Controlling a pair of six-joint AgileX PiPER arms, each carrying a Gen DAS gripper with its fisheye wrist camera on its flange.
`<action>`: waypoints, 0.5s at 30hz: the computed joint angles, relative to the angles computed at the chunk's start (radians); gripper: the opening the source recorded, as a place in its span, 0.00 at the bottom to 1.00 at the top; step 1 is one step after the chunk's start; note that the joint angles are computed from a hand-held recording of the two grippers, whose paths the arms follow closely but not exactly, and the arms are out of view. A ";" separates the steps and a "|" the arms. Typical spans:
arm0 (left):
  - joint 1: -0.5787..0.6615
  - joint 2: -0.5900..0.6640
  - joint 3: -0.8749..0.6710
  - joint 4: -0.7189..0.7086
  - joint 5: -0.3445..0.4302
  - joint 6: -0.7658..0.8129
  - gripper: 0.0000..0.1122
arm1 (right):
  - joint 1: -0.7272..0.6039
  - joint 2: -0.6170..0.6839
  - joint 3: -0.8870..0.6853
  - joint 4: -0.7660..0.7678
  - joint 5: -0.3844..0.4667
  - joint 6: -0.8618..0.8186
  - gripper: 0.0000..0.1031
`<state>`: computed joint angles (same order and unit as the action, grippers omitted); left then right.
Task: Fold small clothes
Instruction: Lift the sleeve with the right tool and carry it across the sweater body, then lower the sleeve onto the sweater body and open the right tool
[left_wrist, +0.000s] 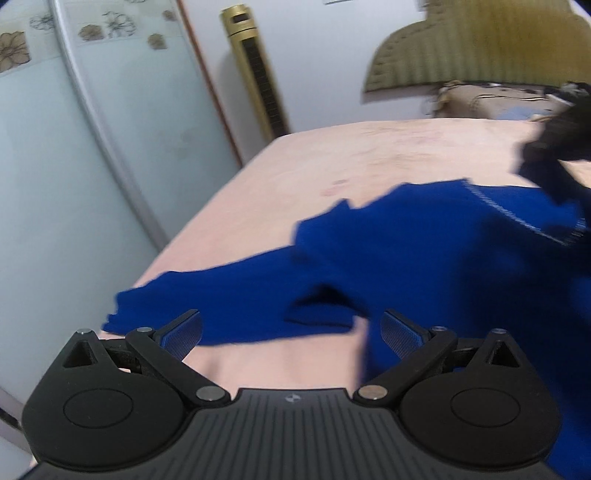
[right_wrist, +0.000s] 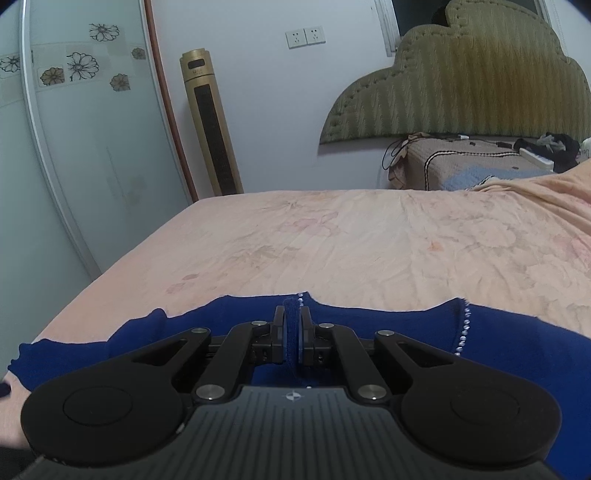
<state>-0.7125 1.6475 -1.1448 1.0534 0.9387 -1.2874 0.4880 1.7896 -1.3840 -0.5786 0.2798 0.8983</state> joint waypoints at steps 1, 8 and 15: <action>-0.002 -0.007 0.012 -0.003 -0.018 -0.008 0.92 | 0.005 0.012 -0.016 0.007 0.002 -0.003 0.08; -0.012 -0.035 0.101 0.007 -0.019 -0.072 0.92 | 0.063 0.091 -0.130 0.104 0.001 -0.120 0.08; 0.040 -0.088 0.181 -0.044 -0.054 -0.071 0.92 | 0.106 0.132 -0.172 0.257 0.022 -0.283 0.08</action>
